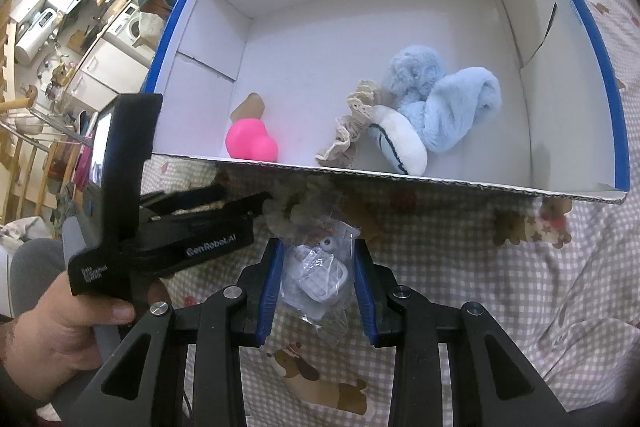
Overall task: Organize soft objects
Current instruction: 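Grasp the white fabric item with the left gripper while the right gripper holds the bag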
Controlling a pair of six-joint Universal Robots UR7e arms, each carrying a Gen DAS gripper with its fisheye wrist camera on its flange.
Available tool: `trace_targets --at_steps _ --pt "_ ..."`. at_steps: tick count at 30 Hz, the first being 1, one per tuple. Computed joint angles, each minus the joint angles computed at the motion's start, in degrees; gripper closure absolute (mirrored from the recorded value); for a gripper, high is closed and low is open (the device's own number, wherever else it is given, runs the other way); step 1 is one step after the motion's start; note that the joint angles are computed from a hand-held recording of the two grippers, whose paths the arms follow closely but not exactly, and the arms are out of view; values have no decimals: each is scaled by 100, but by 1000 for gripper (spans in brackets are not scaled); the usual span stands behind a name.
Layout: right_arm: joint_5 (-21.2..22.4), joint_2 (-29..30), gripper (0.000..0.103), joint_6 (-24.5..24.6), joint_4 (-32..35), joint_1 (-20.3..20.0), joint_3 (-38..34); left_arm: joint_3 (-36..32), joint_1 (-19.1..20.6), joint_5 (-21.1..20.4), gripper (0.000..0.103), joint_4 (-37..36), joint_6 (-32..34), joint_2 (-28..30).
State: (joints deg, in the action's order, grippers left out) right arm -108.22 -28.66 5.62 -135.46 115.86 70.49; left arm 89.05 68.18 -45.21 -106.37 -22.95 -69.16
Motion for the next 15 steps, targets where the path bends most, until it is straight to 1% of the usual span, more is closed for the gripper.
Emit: trace_targets --at_steps 1,2,6,8,9,10,13,15 --pt "18 6 67 12 23 -3 -14 -3 12 -105 59 -38 63 4" --pt "42 15 67 29 58 -11 -32 10 6 -173 59 -26 87 6" --pt "0 52 67 45 132 -4 -94 11 24 -221 59 104 137 59" --pt "-14 58 67 37 150 1 -104 18 27 -210 63 65 174 75" --pt "-27 62 67 31 154 7 -108 9 29 -240 74 44 210 82" --pt "-36 63 67 31 151 12 -108 18 37 -288 78 -13 238 87" --pt "-71 64 67 34 161 21 -106 18 18 -349 79 -66 145 42" --pt "-107 52 67 50 153 30 -78 61 10 -283 79 -73 100 -62"
